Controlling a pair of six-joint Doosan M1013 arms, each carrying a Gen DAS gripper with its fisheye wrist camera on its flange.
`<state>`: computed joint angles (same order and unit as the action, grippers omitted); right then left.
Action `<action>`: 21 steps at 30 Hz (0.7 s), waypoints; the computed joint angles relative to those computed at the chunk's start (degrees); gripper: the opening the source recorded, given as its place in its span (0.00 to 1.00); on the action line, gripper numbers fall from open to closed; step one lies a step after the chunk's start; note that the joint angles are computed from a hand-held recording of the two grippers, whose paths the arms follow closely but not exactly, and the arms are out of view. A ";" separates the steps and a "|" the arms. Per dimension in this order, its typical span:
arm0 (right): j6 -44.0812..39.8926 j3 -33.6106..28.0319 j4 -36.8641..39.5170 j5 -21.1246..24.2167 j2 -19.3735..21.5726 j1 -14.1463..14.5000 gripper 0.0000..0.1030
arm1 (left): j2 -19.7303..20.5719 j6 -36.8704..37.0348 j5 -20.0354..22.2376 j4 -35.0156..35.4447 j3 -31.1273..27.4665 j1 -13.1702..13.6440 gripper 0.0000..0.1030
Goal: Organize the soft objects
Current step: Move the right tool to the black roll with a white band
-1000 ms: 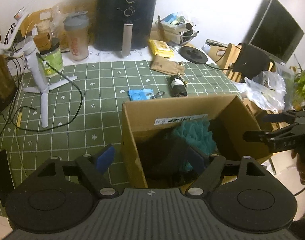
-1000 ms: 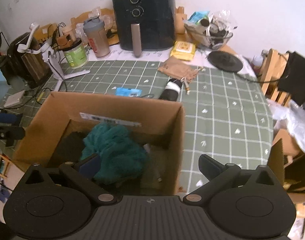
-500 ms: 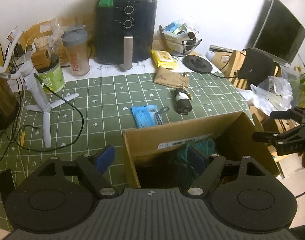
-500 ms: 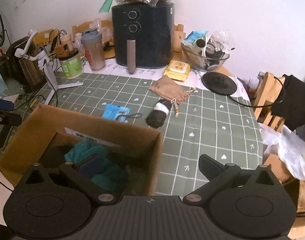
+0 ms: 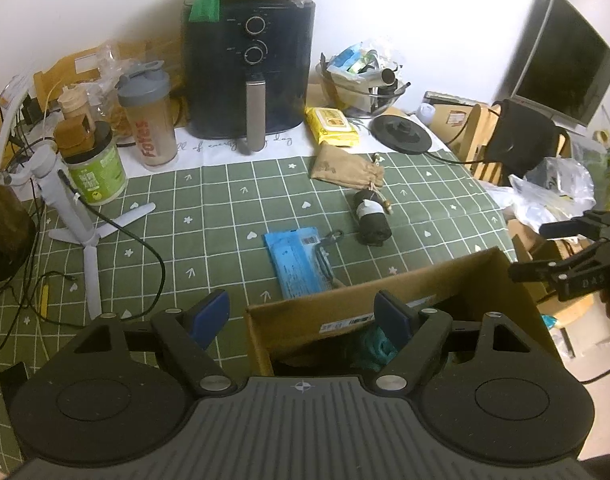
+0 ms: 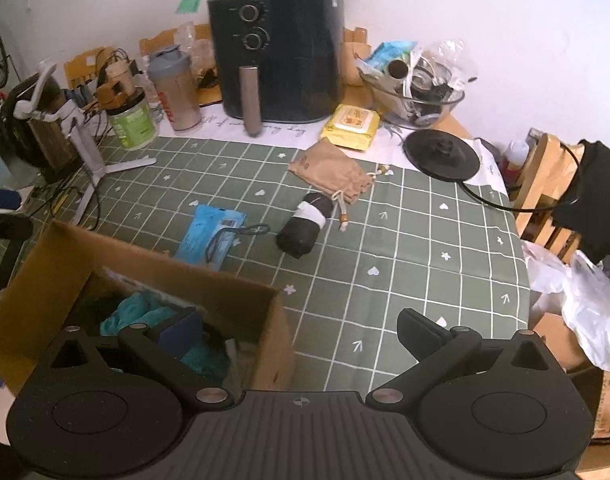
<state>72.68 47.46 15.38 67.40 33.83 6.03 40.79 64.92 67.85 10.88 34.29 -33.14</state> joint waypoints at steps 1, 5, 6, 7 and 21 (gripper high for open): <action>0.13 -0.73 0.14 0.36 0.50 -0.13 1.00 | 0.22 0.01 0.19 -0.07 -0.41 -0.01 0.77; 0.32 -3.76 -0.35 1.90 2.60 -0.32 1.00 | 0.94 0.63 1.02 -0.84 -1.84 0.01 0.77; 0.47 -5.10 -0.79 2.99 3.46 -0.31 1.00 | 1.11 1.00 1.24 -1.07 -2.14 0.01 0.77; 0.57 -6.24 -1.15 3.84 4.20 -0.29 1.00 | 1.25 1.25 1.48 -1.08 -2.40 -0.04 0.77; -4.26 -23.28 0.11 11.04 14.14 -0.34 1.00 | 2.84 -1.14 4.93 1.18 -5.43 -0.59 0.77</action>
<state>68.42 24.18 15.49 78.45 47.97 5.70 43.63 63.79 72.78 12.06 28.86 -33.74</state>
